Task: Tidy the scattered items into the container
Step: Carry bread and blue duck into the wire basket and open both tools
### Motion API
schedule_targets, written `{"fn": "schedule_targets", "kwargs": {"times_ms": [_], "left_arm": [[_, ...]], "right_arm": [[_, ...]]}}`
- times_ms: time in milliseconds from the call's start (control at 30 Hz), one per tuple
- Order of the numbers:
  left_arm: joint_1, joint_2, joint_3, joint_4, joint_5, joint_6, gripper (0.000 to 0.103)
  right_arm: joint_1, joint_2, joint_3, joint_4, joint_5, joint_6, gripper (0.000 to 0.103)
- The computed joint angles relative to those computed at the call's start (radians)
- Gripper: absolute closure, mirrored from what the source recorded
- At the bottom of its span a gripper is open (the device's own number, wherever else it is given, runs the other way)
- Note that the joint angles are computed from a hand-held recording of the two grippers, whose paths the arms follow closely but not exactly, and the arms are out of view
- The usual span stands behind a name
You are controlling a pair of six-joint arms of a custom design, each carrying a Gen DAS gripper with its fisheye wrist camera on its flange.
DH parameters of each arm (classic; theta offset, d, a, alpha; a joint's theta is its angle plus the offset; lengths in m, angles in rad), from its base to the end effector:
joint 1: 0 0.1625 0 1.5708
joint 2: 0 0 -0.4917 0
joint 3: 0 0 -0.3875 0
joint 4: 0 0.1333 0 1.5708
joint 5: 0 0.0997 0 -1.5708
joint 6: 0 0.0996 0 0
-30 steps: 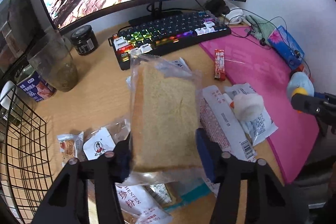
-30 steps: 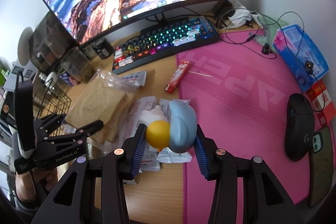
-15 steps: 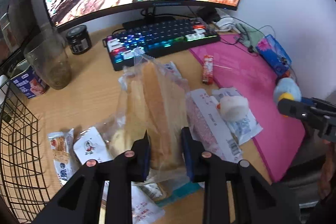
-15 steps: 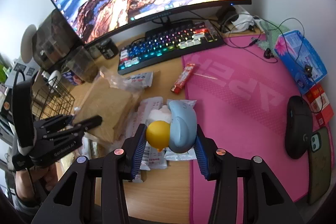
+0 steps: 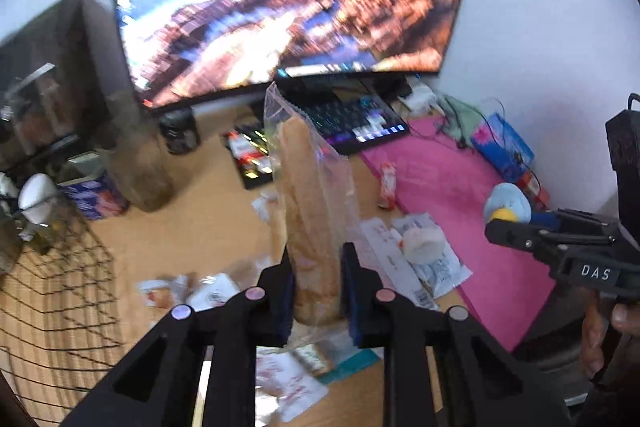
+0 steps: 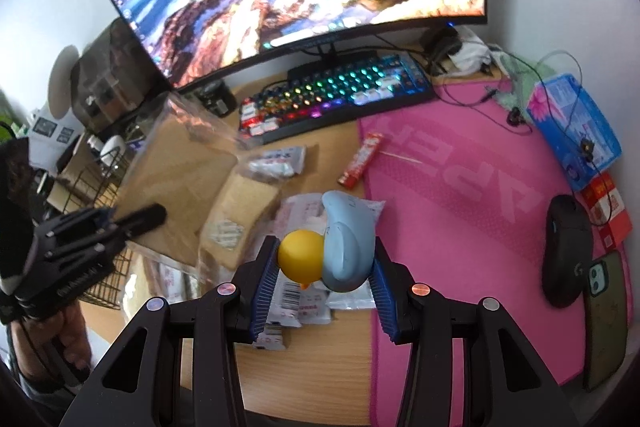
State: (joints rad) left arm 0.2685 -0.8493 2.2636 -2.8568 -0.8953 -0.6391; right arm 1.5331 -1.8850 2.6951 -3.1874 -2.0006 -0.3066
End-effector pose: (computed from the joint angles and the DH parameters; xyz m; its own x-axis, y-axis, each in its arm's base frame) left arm -0.4052 -0.3143 0.0591 -0.6746 0.4640 -0.5741 0.6900 0.6726 -0.2672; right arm 0.0823 -0.2528 0.3588 -0.8631 0.1105 0.4928 -0.2459 0.7604 -0.6012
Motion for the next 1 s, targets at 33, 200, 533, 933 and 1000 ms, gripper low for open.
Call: {"fn": "schedule_targets", "kwargs": {"times_ms": [33,200,533,933,1000], "left_arm": [[-0.008,-0.027,0.010,0.013,0.023,-0.016,0.082],[-0.045,-0.179,0.069,0.149,0.139,-0.125,0.082],[-0.095,-0.533,0.197,0.550,0.227,-0.440,0.082],[-0.074,-0.575,0.236,0.536,0.214,-0.432,0.082],[-0.069,-0.556,0.231,0.517,0.210,-0.419,0.082]], "right_arm": [[0.026,0.015,-0.005,-0.008,-0.012,0.005,0.057],[0.224,0.171,-0.050,-0.062,-0.077,0.046,0.057],[0.426,0.488,-0.127,-0.142,-0.139,0.141,0.057],[0.284,0.503,-0.062,-0.123,-0.344,0.086,0.040],[0.230,0.517,-0.040,-0.132,-0.324,0.063,0.040]]}}
